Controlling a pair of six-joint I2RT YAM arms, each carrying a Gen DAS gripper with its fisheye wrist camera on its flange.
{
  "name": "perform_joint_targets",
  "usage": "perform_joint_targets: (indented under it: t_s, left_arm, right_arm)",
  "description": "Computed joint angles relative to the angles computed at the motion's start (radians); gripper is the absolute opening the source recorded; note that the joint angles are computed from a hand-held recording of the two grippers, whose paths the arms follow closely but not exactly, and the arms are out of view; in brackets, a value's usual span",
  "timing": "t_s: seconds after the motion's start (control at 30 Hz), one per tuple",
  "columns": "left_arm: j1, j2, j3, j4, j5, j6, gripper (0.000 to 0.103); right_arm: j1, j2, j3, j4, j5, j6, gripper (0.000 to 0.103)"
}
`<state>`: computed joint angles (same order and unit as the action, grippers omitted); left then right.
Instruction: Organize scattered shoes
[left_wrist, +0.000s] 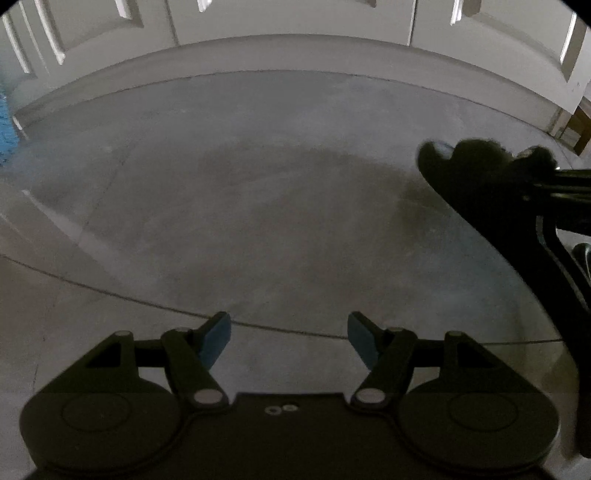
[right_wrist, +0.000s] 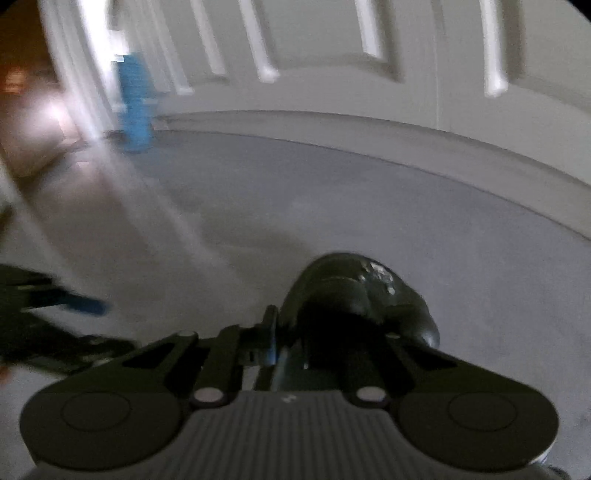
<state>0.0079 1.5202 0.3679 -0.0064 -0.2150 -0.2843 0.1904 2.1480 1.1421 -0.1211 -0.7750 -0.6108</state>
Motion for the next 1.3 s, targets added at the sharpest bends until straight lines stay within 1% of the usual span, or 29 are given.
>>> perform_joint_targets:
  t_s: [0.03, 0.07, 0.1, 0.17, 0.2, 0.23, 0.27, 0.3, 0.33, 0.4, 0.47, 0.5, 0.53, 0.57, 0.6, 0.63, 0.67, 0.77, 0.8, 0.83, 0.9, 0.93, 1.0, 1.07, 1.13, 1.2, 1.27, 1.3]
  left_arm:
    - [-0.009, -0.034, -0.004, -0.034, -0.017, -0.008, 0.07]
    - [-0.018, -0.069, -0.007, -0.071, -0.034, -0.016, 0.07]
    - [-0.028, -0.104, -0.01, -0.108, -0.052, -0.025, 0.07]
    - [-0.058, -0.175, -0.017, -0.185, -0.086, -0.052, 0.07]
    - [-0.075, -0.211, -0.021, -0.225, -0.102, -0.069, 0.07]
    - [-0.082, -0.226, -0.023, -0.242, -0.106, -0.078, 0.07]
    - [-0.102, -0.266, -0.029, -0.289, -0.114, -0.104, 0.07]
    - [-0.117, -0.284, -0.033, -0.312, -0.117, -0.127, 0.07]
    - [-0.133, -0.3, -0.036, -0.335, -0.119, -0.151, 0.07]
    - [-0.169, -0.298, -0.028, -0.37, -0.118, -0.195, 0.07]
    - [-0.213, -0.286, -0.03, -0.382, -0.111, -0.236, 0.07]
    - [-0.235, -0.278, -0.03, -0.386, -0.104, -0.254, 0.07]
    - [-0.263, -0.276, -0.032, -0.391, -0.093, -0.272, 0.07]
    - [-0.291, -0.274, -0.034, -0.394, -0.081, -0.29, 0.07]
    - [-0.314, -0.278, -0.038, -0.397, -0.062, -0.305, 0.07]
    - [-0.322, -0.28, -0.045, -0.391, -0.048, -0.308, 0.07]
    - [-0.349, -0.295, -0.059, -0.386, -0.004, -0.322, 0.07]
    - [-0.36, -0.4, -0.123, -0.346, 0.114, -0.297, 0.07]
    - [-0.339, -0.426, -0.145, -0.311, 0.164, -0.277, 0.07]
    - [-0.289, -0.441, -0.166, -0.265, 0.234, -0.234, 0.07]
    - [-0.188, -0.446, -0.203, -0.173, 0.385, -0.157, 0.07]
    - [-0.143, -0.416, -0.208, -0.131, 0.442, -0.124, 0.07]
    - [-0.056, -0.345, -0.219, -0.05, 0.549, -0.042, 0.07]
    - [-0.043, -0.292, -0.221, -0.004, 0.573, -0.011, 0.07]
    - [-0.006, -0.228, -0.229, 0.06, 0.627, 0.019, 0.07]
    - [0.062, -0.137, -0.249, 0.163, 0.752, 0.053, 0.07]
    - [0.079, -0.091, -0.276, 0.241, 0.804, 0.044, 0.07]
    - [0.093, -0.026, -0.297, 0.326, 0.844, 0.024, 0.07]
  right_arm:
    - [-0.011, -0.026, -0.001, -0.058, -0.019, -0.094, 0.014]
    - [-0.018, -0.046, -0.01, -0.091, -0.024, -0.161, 0.014]
    - [-0.032, -0.066, -0.006, -0.168, -0.035, -0.271, 0.014]
    - [-0.061, -0.071, 0.057, -0.426, -0.046, -0.538, 0.014]
    - [-0.073, -0.061, 0.096, -0.56, -0.035, -0.673, 0.014]
    - [-0.081, -0.057, 0.12, -0.677, -0.007, -0.808, 0.014]
    - [-0.084, -0.056, 0.119, -0.709, 0.009, -0.861, 0.014]
    - [-0.089, -0.058, 0.11, -0.79, 0.062, -0.99, 0.014]
    - [-0.093, -0.059, 0.098, -0.846, 0.116, -1.084, 0.014]
    - [-0.095, -0.052, 0.062, -0.88, 0.203, -1.164, 0.015]
    - [-0.093, -0.052, -0.015, -0.819, 0.284, -1.181, 0.018]
    - [-0.1, -0.059, -0.047, -0.785, 0.298, -1.175, 0.019]
    - [-0.11, -0.067, -0.074, -0.756, 0.3, -1.168, 0.021]
    - [-0.12, -0.078, -0.093, -0.733, 0.295, -1.15, 0.028]
    - [-0.137, -0.104, -0.11, -0.709, 0.283, -1.102, 0.036]
    - [-0.159, -0.128, -0.116, -0.702, 0.269, -1.055, 0.057]
    - [-0.19, -0.147, -0.108, -0.718, 0.243, -1.027, 0.069]
    - [-0.315, -0.171, -0.046, -0.845, 0.151, -1.05, 0.071]
    - [-0.37, -0.173, -0.018, -0.908, 0.126, -1.092, 0.072]
    - [-0.432, -0.167, 0.018, -0.979, 0.107, -1.153, 0.074]
    - [-0.512, -0.148, 0.059, -1.061, 0.11, -1.248, 0.075]
    - [-0.537, -0.145, 0.066, -1.08, 0.126, -1.275, 0.075]
    - [-0.559, -0.152, 0.053, -1.067, 0.183, -1.278, 0.075]
    - [-0.554, -0.162, 0.024, -1.022, 0.212, -1.244, 0.075]
    - [-0.588, -0.165, 0.001, -1.006, 0.244, -1.241, 0.075]
    - [-0.6, -0.173, -0.033, -0.984, 0.253, -1.236, 0.075]
    - [-0.608, -0.203, -0.046, -1.004, 0.256, -1.243, 0.075]
    - [-0.589, -0.231, -0.06, -1.004, 0.252, -1.222, 0.075]
